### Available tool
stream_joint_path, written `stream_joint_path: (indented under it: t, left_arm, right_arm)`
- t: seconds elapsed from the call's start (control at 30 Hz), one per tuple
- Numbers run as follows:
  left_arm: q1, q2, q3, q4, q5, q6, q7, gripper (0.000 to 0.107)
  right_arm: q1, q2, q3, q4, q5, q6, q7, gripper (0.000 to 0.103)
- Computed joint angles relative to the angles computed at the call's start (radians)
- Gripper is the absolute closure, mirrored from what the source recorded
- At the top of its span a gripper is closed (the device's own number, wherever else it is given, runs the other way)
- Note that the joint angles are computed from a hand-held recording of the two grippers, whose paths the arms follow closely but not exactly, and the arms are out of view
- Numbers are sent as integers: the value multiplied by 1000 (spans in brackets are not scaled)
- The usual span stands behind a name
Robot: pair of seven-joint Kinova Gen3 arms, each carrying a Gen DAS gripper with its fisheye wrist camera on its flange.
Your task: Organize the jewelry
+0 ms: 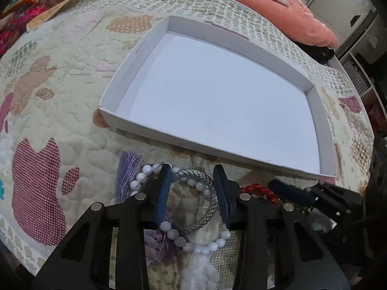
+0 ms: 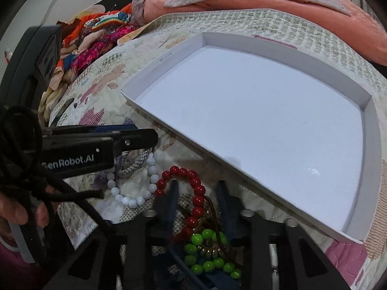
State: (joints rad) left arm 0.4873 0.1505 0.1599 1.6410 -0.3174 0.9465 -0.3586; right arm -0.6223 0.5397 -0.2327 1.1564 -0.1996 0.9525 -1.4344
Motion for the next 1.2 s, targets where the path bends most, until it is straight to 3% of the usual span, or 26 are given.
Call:
stream_joint_path:
  t: [0.07,0.13,0.3,0.4,0.53,0.67,0.77,0.97,1.03,1.07,1.1,1.2]
  left_arm:
    - [-5,-7,-1,10,5,-19,-2,87]
    - [-8,-13,-1,13,8,-21,-1,98]
    - [-13,-79,11,53,-15,-62,39,101]
    - [-10,-98,32,44,-64,-44,71,102]
    - [-29,-106,47,34,-5,-40,15,102]
    - [-39,-79,48,38,45,-53,-1,85]
    - [-39,-52,42,32,79,-70,-16,84]
    - [5,9,19,-20,42,-14,7,80]
    - [16,10,14,-21,28,-20,9,83]
    - [16,7,13,-18,31,-27,0,94]
    - [16,8,12,-21,32,-27,-6,99]
    - [20,-24,8,1,19,-61,9,101]
  right_arm:
    - [6,-1,-5,9,-7,-14,8,91]
    - [19,-15,-14,33,-25,-39,16,93]
    - [65,-74,-45,106,-94,-122,62,94]
    - [85,-108,-59,135,-130,-152,86,94]
    - [89,-136,-54,148,-146,-165,86,94]
    - [103,-160,-55,168,-168,-186,86,94]
    - [112,-179,-56,179,-177,-184,93,94]
    - [144,-213,-67,201,-227,-193,138,94]
    - [154,-226,-68,210,-246,-199,153,94]
    - [159,-233,-69,214,-256,-203,160,94]
    - [164,-238,-69,218,-266,-204,167,94]
    - [182,-251,-66,229,-299,-208,182,94]
